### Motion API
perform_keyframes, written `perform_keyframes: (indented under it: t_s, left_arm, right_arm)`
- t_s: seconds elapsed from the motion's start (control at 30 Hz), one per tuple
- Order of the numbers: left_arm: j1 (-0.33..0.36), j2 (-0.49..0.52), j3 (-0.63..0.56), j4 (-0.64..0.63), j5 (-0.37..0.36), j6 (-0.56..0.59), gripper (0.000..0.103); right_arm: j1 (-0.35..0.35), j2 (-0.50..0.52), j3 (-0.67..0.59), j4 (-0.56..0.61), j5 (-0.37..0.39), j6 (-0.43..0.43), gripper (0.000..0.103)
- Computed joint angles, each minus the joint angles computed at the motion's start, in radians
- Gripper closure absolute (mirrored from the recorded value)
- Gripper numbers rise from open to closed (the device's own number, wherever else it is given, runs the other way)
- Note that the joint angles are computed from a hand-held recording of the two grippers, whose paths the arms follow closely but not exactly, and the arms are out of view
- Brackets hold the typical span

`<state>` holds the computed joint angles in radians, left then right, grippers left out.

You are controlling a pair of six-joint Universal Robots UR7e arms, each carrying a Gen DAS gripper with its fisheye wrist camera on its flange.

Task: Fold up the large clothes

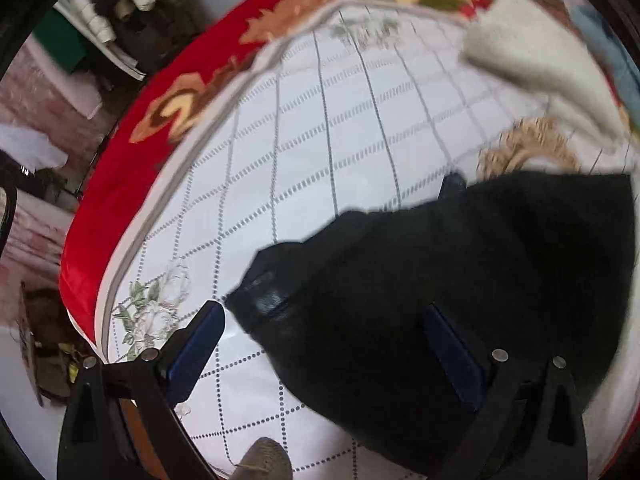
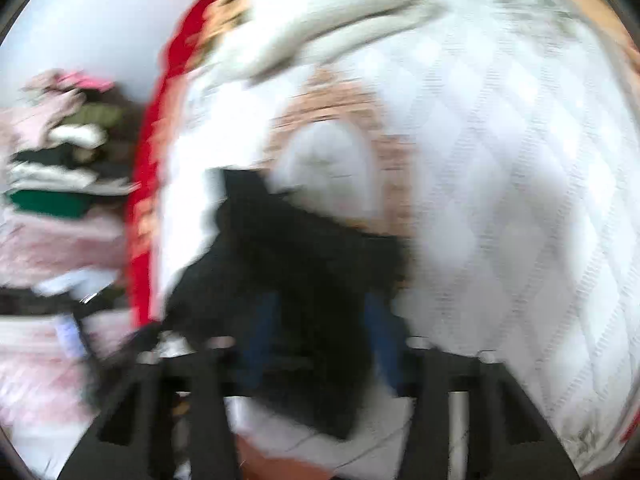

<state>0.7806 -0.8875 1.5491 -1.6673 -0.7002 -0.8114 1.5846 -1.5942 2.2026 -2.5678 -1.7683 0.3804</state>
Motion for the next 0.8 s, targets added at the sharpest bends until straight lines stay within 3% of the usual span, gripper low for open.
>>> perform_keyframes:
  t_s: [0.07, 0.1, 0.17, 0.23, 0.27, 0.3, 0.43, 0.53, 0.6, 0.7, 0.8]
  left_arm:
    - [0.012, -0.002, 0.015, 0.026, -0.002, 0.001, 0.000]
    - [0.017, -0.007, 0.029, 0.033, 0.004, 0.004, 0.000]
    - [0.016, -0.005, 0.046, 0.043, 0.035, 0.021, 0.000]
    - [0.018, -0.013, 0.071, 0.007, 0.045, 0.056, 0.000]
    - [0.020, -0.015, 0.080, -0.007, 0.047, 0.066, 0.000]
    - [0.024, -0.019, 0.089, -0.031, 0.044, 0.082, 0.000]
    - [0.029, -0.025, 0.065, -0.007, 0.011, 0.060, 0.000]
    - [0.020, -0.083, 0.054, 0.001, -0.038, 0.009, 0.000]
    - [0.018, -0.137, 0.050, -0.002, -0.057, -0.023, 0.000]
    - [0.040, -0.184, 0.042, -0.015, -0.109, -0.054, 0.001]
    - [0.076, -0.200, 0.045, -0.045, -0.156, -0.060, 0.001]
  right_arm:
    - [-0.014, 0.060, -0.054, 0.018, 0.036, -0.061, 0.060]
    - [-0.015, 0.111, -0.093, 0.028, 0.003, -0.080, 0.060]
    - [-0.003, 0.252, -0.179, 0.014, -0.044, -0.060, 0.060]
    - [0.034, 0.377, -0.246, 0.003, -0.103, -0.004, 0.067]
    - [0.031, 0.409, -0.265, 0.013, -0.140, 0.004, 0.076]
    - [0.033, 0.442, -0.292, 0.026, -0.177, -0.003, 0.078]
    - [0.046, 0.495, -0.381, 0.140, -0.239, 0.038, 0.075]
    - [0.065, 0.435, -0.378, 0.191, -0.199, 0.050, 0.062]
    - [0.068, 0.350, -0.306, 0.107, -0.135, 0.034, 0.043]
    - [0.074, 0.211, -0.155, -0.002, -0.128, 0.055, 0.016]
    - [0.026, 0.103, 0.020, -0.120, -0.054, 0.084, 0.015]
